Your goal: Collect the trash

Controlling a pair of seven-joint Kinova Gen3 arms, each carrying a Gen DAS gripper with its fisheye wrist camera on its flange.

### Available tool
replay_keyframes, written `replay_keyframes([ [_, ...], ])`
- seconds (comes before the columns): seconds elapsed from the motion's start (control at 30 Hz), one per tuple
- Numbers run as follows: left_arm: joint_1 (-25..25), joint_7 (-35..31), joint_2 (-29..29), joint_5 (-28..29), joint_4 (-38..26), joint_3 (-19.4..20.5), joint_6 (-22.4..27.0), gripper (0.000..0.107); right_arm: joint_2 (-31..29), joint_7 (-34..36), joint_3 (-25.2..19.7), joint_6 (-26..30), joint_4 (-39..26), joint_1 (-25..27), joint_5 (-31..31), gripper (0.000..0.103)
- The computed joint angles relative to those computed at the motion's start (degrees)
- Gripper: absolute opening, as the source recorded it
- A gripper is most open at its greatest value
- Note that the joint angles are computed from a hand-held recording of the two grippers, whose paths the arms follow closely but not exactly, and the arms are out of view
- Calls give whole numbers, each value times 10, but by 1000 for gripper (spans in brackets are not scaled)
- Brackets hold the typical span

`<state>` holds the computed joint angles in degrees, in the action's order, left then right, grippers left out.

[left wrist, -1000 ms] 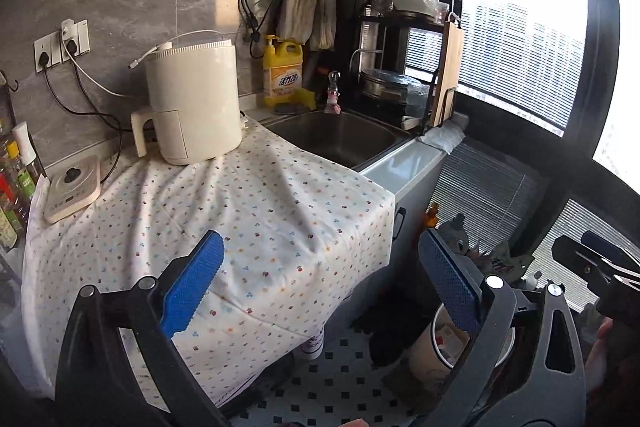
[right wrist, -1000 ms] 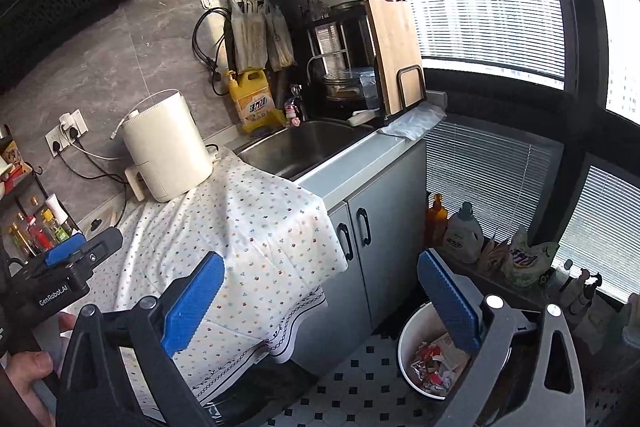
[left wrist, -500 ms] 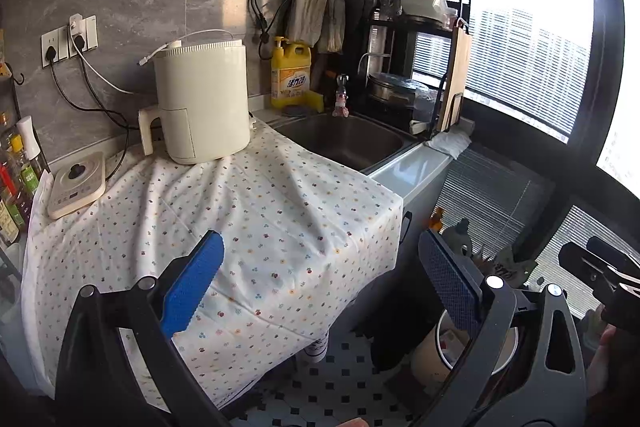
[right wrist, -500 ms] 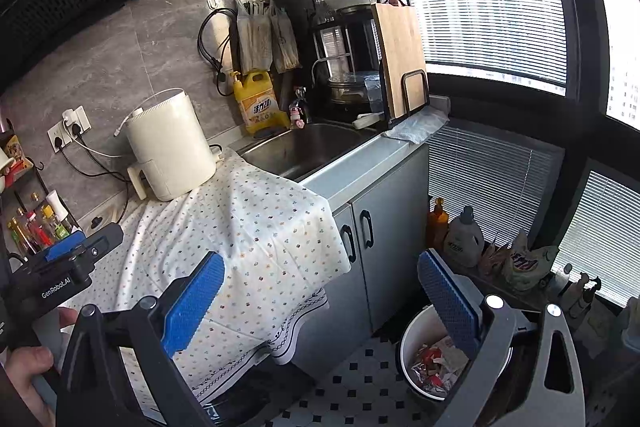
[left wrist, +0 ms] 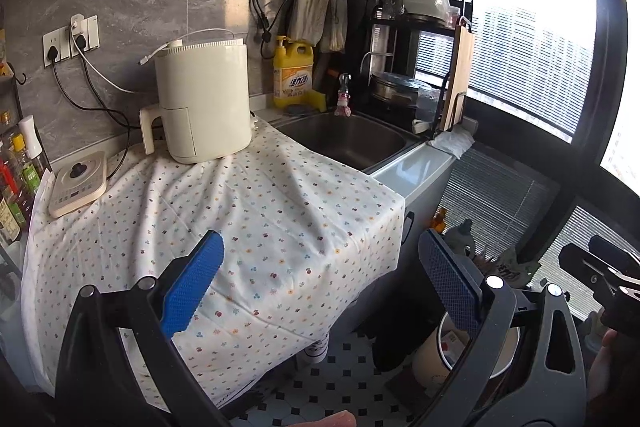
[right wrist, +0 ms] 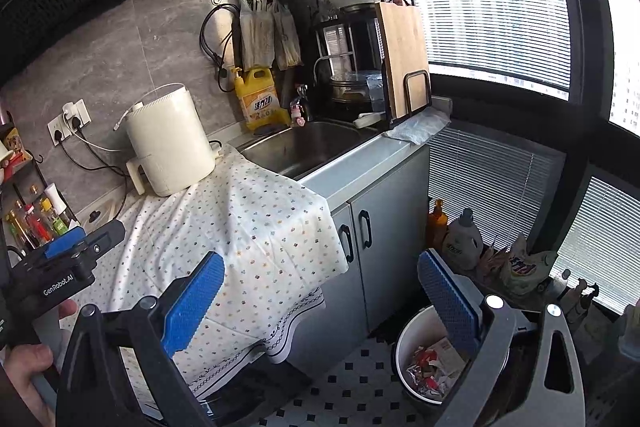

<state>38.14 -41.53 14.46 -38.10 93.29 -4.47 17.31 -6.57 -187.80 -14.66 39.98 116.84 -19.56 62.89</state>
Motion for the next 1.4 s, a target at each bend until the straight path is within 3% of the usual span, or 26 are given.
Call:
replay_keyframes([
  [0.87,-15,-28,-1,23,-6,18,17,97,-3,20,7,-18,4,10,-3,95],
  [1.4,-11,-8,5,13,-10,14,20,97,6,57,8,-33,-8,19,-17,95],
])
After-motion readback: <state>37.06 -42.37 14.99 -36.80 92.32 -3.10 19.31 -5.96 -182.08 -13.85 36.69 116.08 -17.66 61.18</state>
